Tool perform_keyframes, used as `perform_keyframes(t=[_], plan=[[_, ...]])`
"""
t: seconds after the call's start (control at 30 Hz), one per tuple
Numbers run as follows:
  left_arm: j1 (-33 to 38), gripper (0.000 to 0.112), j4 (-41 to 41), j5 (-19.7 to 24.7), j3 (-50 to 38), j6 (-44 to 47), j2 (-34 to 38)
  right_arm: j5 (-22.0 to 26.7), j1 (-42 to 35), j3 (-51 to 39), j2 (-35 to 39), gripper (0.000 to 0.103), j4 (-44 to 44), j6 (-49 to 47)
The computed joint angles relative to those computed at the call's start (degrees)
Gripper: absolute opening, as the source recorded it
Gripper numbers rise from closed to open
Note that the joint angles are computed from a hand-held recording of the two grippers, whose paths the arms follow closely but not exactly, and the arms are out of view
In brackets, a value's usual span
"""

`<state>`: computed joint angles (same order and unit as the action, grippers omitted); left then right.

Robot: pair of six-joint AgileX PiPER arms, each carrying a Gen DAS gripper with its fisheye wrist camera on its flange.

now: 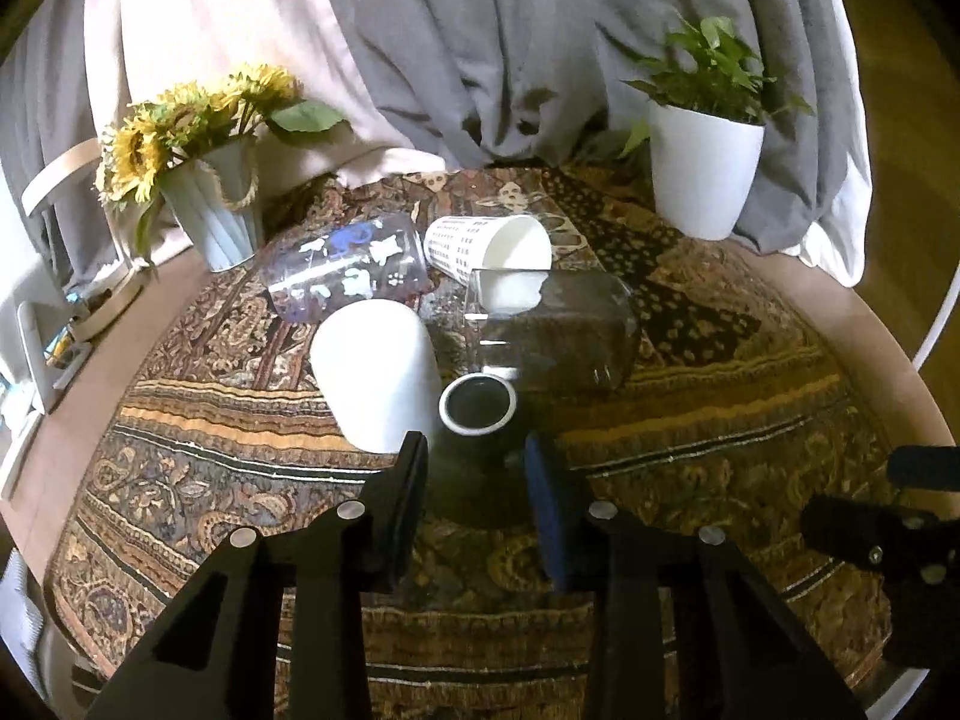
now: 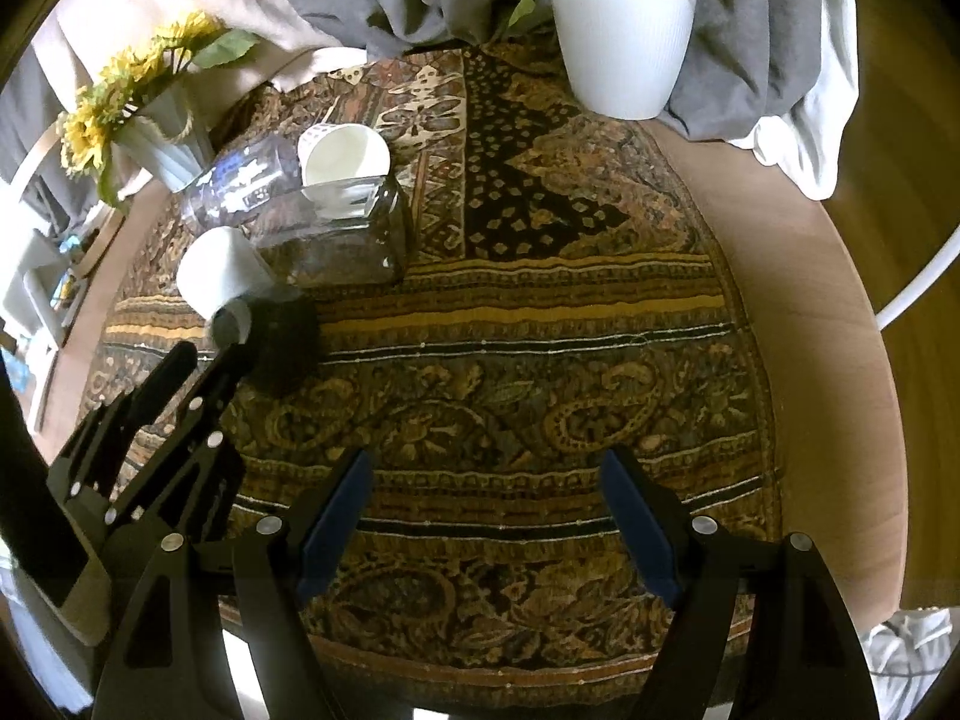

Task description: Flip cup upside down

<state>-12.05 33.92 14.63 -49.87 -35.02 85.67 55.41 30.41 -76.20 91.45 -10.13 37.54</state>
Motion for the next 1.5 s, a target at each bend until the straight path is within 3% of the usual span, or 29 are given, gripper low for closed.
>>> perform_keyframes(t=[0.1, 0.4, 0.47, 0.53, 0.63, 0.8, 1.23, 1.5], plan=[[-0.08, 0.034, 3.05, 0.01, -0.32, -3.11, 0.35, -0.14, -0.06, -0.15, 0.09, 0.078, -0.17, 0.2], [1.07, 0.036, -3.9, 0.99, -1.26, 5.28, -1.43, 0.21, 0.79, -1.13, -0.09, 0.078, -1.74, 1.95], [2.03, 0.044, -9.6, 2.07, -2.11, 11.47, -2.5, 0.55, 1.43, -1.54, -0.28, 0.078, -2.57, 3.02], [3.43, 0.063, -15.14, 3.15, -2.86, 17.48, -4.14, 0.65, 2.23, -2.16, -0.7, 0.078, -3.34, 4.25], [4.61, 0.081, -14.17, 4.32, -3.4, 17.71, -7.1, 1.16, 3.87, -3.57, -1.37, 0.079, -5.43, 7.04], [9.48, 0.1, -23.66, 6.01, -5.36, 28.94, -11.51, 3.35, 8.68, -7.22, -2.08, 0.087, -11.87, 13.88], [25.03, 0.103, -51.68, 14.64, -14.88, 59.43, -14.65, 9.24, 20.09, -19.59, 1.13, 0.093, -25.59, 24.28], [31.22, 0.103, -58.89, 16.66, -16.82, 67.36, -16.35, 12.2, 25.14, -23.66, 2.5, 0.093, -32.33, 28.41]])
